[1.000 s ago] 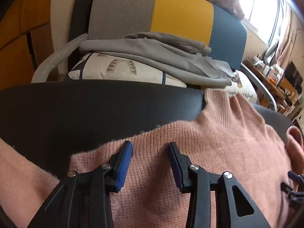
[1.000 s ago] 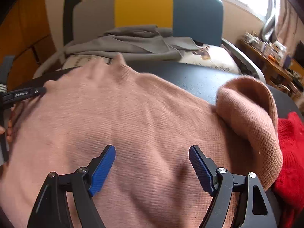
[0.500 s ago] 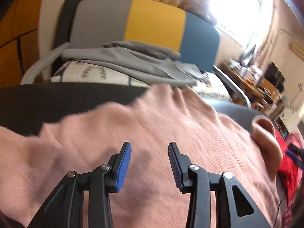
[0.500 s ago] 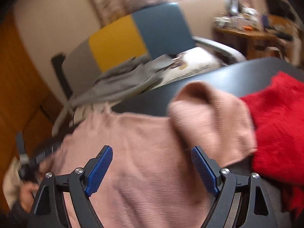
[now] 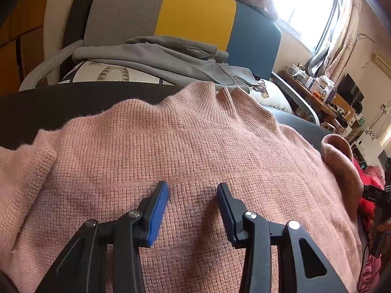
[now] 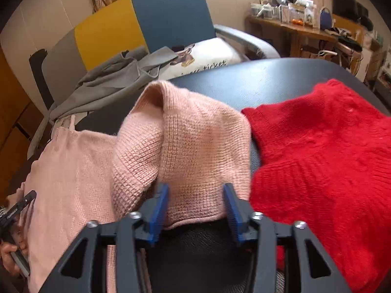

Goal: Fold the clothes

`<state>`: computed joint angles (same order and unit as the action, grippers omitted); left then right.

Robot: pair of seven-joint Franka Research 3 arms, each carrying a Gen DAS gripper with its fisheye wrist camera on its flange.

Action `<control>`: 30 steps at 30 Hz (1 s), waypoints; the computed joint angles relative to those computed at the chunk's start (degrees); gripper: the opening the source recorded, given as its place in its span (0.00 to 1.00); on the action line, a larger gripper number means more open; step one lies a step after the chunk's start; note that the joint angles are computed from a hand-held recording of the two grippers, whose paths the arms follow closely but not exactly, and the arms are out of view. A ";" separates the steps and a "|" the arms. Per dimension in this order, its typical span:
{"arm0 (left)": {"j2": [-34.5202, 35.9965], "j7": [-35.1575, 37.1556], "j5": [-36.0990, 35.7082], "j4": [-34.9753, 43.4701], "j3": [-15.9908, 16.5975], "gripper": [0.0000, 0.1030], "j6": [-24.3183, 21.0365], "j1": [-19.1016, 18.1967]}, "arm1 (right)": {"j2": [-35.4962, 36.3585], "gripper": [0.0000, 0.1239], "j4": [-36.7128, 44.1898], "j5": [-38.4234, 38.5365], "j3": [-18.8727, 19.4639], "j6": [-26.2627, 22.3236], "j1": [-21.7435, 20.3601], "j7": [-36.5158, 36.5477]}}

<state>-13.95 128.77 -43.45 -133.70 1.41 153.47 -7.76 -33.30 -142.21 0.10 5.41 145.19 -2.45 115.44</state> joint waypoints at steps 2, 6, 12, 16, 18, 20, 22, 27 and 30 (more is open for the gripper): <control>0.29 -0.22 0.51 0.23 -0.25 0.41 0.37 0.05 | 1.39 0.64 0.42 0.18 -0.15 -0.37 0.15 -0.14; 0.70 0.52 -0.39 0.53 -0.04 0.41 0.33 -0.12 | 3.06 0.70 0.72 -4.25 1.22 -0.95 -0.41 -1.93; 0.93 1.51 -2.36 0.88 -0.07 0.41 -0.70 0.26 | 2.32 0.46 1.25 -3.82 -0.85 -4.26 0.53 -3.29; 0.45 -1.48 1.03 0.96 -1.14 0.43 -1.29 1.22 | -1.38 0.08 -1.16 12.01 -9.01 -1.66 4.38 -5.32; -0.14 -3.03 1.07 1.84 -0.51 0.43 -4.72 1.01 | -5.02 0.08 -3.96 20.86 -12.05 2.70 6.51 -6.89; -1.11 0.46 -7.60 3.64 2.89 0.44 -14.37 -0.72 | -8.38 0.08 -6.53 30.12 -14.56 7.46 10.73 -9.69; -1.84 4.05 -16.82 4.65 5.20 0.45 -25.94 -1.31 | -11.86 0.08 -8.88 40.11 -17.42 13.31 16.72 -13.49; -3.02 3.52 -25.39 3.33 3.46 0.53 -39.17 -1.22 | -14.59 0.09 -11.91 57.26 -19.32 25.22 32.26 -21.90; -1.38 -0.34 -29.46 2.81 1.72 0.71 -44.66 -0.75 | -13.96 0.09 -13.28 64.90 -19.71 31.99 41.23 -25.38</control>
